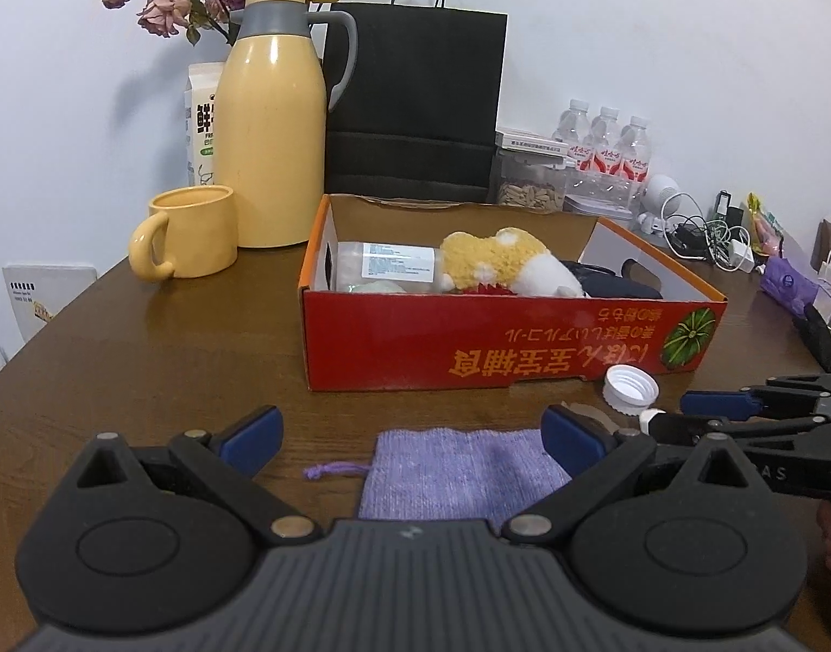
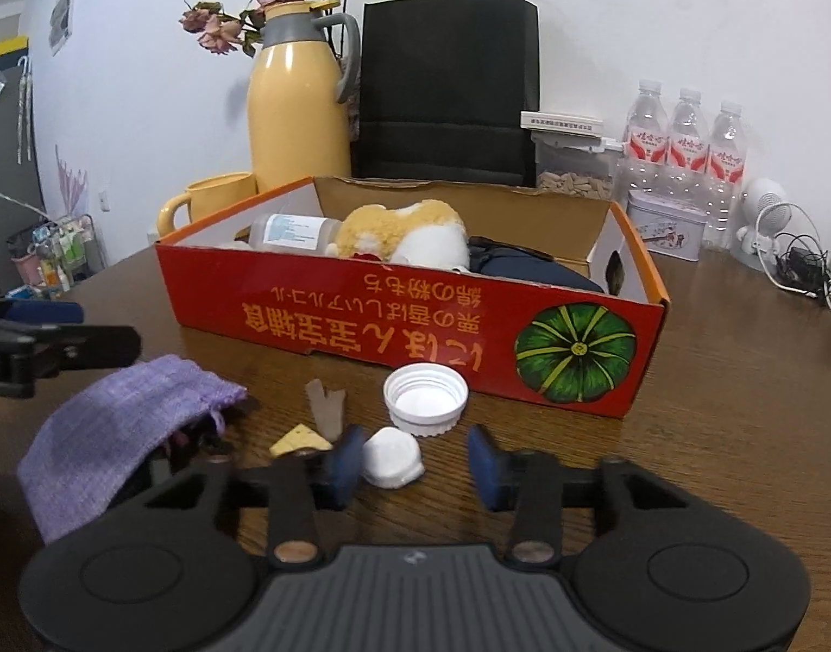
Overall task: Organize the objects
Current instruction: 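Grasp the purple drawstring pouch with the left tool while the right tool grasps a white cap, then lift the purple pouch with the left tool while the right tool lifts the white cap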
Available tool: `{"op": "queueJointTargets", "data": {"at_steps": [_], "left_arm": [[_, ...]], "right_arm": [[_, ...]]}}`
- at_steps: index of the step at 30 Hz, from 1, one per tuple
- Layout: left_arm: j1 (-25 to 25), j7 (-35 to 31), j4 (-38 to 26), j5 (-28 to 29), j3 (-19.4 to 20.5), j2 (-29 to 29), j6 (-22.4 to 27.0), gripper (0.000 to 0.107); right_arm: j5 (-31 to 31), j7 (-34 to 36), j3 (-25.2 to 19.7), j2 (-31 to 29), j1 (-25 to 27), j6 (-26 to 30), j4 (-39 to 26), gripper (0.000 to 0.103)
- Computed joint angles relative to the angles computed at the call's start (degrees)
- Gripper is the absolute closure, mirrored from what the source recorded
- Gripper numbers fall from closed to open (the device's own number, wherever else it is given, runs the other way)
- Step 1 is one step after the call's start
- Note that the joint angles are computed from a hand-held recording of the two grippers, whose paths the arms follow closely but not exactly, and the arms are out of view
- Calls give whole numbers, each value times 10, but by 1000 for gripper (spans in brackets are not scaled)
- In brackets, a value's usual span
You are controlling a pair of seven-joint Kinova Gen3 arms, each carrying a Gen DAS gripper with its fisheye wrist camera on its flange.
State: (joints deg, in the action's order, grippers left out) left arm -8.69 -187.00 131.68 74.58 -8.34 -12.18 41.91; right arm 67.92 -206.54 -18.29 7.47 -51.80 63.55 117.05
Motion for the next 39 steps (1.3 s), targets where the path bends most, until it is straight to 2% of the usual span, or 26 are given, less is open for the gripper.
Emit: {"op": "queueJointTargets", "data": {"at_steps": [7,9,11,20,29,32,36,39], "left_arm": [[-5,42,0,-50,-10,-15,3,4],[-3,61,-3,-66,-13,-19,5,4],[1,74,-4,-81,-16,-24,8,4],[33,155,-20,-174,-12,-34,20,4],[75,251,-18,-239,11,-23,-45,4],[92,247,-11,-233,-1,-22,-57,4],[98,232,-10,-217,-20,-20,-45,4],[96,217,-6,-205,-26,-23,-38,11]], "right_arm": [[-15,30,3,0,7,-24,-6,71],[-19,36,5,-2,11,-34,-7,78],[-17,41,4,0,9,-32,-8,78],[3,-4,-8,17,-37,59,-11,78],[2,-32,-16,19,-63,100,-6,78],[2,-33,-15,19,-63,100,-6,78],[2,-34,-15,20,-64,100,-6,78],[3,-34,-15,20,-64,100,-6,78]]}}
